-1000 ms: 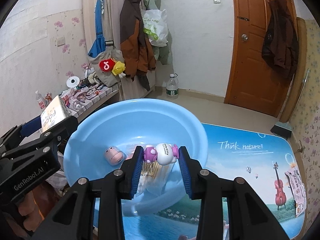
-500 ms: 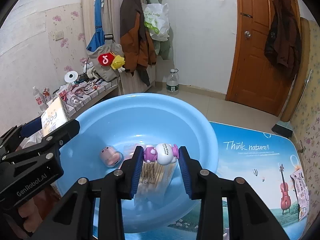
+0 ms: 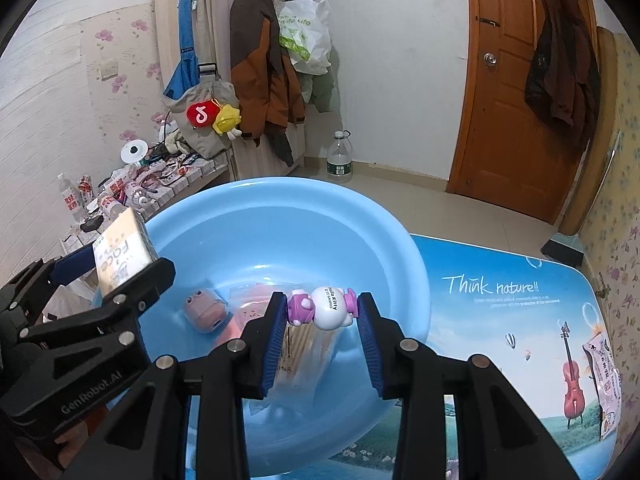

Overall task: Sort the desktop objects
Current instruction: 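Move the tissue pack over the basin while the right gripper carries the toy there, then open the left gripper to drop the tissue pack into the basin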

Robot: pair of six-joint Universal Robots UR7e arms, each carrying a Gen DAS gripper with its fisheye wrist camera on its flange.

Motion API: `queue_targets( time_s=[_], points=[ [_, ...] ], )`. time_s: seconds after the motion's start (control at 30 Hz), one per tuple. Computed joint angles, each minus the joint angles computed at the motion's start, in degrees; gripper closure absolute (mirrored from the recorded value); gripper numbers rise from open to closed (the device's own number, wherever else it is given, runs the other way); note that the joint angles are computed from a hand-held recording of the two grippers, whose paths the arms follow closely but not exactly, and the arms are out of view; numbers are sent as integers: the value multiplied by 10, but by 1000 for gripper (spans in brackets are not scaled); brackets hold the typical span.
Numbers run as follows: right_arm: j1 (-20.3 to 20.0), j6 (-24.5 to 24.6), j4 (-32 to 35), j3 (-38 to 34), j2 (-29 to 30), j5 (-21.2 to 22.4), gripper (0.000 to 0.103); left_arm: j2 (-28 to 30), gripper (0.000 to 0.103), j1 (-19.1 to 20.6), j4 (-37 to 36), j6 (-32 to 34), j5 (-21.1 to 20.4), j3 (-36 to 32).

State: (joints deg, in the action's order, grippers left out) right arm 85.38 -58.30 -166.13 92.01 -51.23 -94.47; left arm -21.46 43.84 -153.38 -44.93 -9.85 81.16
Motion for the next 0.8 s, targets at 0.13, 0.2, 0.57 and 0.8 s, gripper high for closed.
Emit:
queue_targets(
  time_s=[0.13,0.2,0.57,0.8],
  points=[
    [0,4,-2,-3,3,-3,66,-1,23,2,17,-16,-8,1],
    [-1,5,-1,-5,4,-3,66,1,18,2,6,-8,-8,1],
    [-3,5,-2,-6,4,-2,66,6,2,-5,-9,8,-2,2],
    [-3,5,-4,-1,-1,1,66,4,2,-9,1,-2,2,5]
  ],
)
